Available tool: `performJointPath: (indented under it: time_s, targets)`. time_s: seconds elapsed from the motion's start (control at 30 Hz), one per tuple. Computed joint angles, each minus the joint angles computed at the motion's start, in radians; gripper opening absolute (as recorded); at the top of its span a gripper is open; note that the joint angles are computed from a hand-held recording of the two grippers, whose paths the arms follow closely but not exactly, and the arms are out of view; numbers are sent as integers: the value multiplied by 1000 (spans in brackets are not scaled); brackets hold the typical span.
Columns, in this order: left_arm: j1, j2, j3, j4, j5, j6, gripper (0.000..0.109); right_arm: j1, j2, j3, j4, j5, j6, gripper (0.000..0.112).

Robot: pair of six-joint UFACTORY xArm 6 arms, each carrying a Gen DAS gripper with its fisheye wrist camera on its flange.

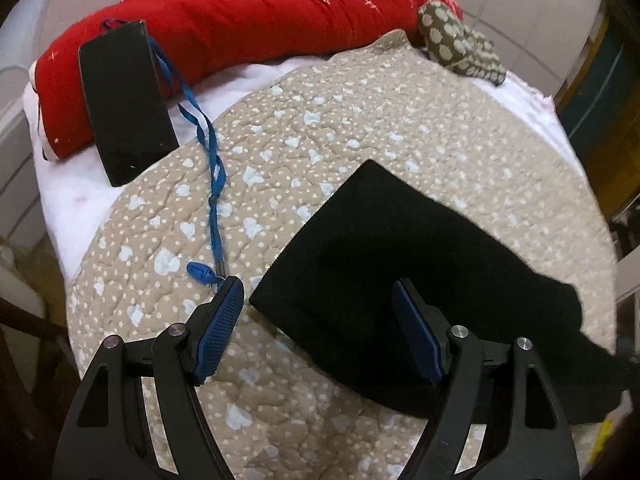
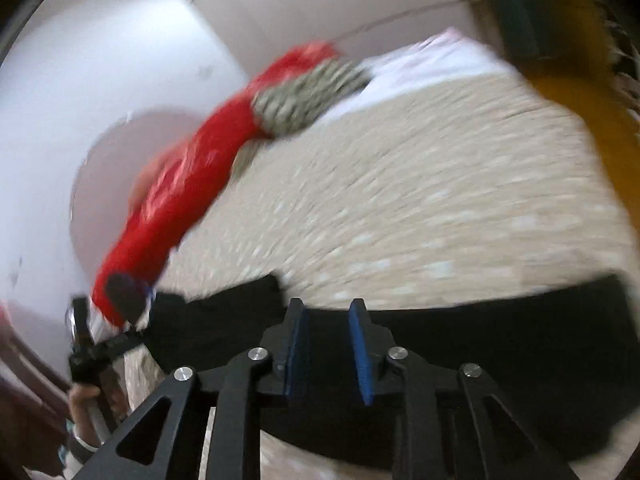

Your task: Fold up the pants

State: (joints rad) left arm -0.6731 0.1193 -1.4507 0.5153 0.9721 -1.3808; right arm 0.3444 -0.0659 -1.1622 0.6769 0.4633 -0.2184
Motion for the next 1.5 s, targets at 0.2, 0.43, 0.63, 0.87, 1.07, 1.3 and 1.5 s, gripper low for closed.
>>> performJointPath:
  time_s: [0.2, 0.43, 0.63, 0.87, 1.07, 1.3, 1.5]
  targets:
    - [31, -64, 69, 5, -19, -29, 77, 150, 259, -340, 172, 142, -256, 22]
    - [72, -98, 123, -37, -66, -15, 77, 287, 391, -495, 112, 226, -416, 22]
    - [86, -123, 151, -29, -73, -35, 77, 371, 510, -596, -65, 211, -375, 22]
    - [100, -151, 170, -9, -74, -43, 77, 389, 596, -663, -185, 174, -294, 7]
    - [89, -181, 165, 57, -55, -89, 77, 363, 603, -740, 57, 288, -340, 5]
    - [58, -110, 83, 54, -50, -55, 77, 353, 630, -741, 120, 366, -287, 8]
    - [18, -25, -4, 65, -42, -11, 77, 260, 318, -374, 9, 73, -227, 8]
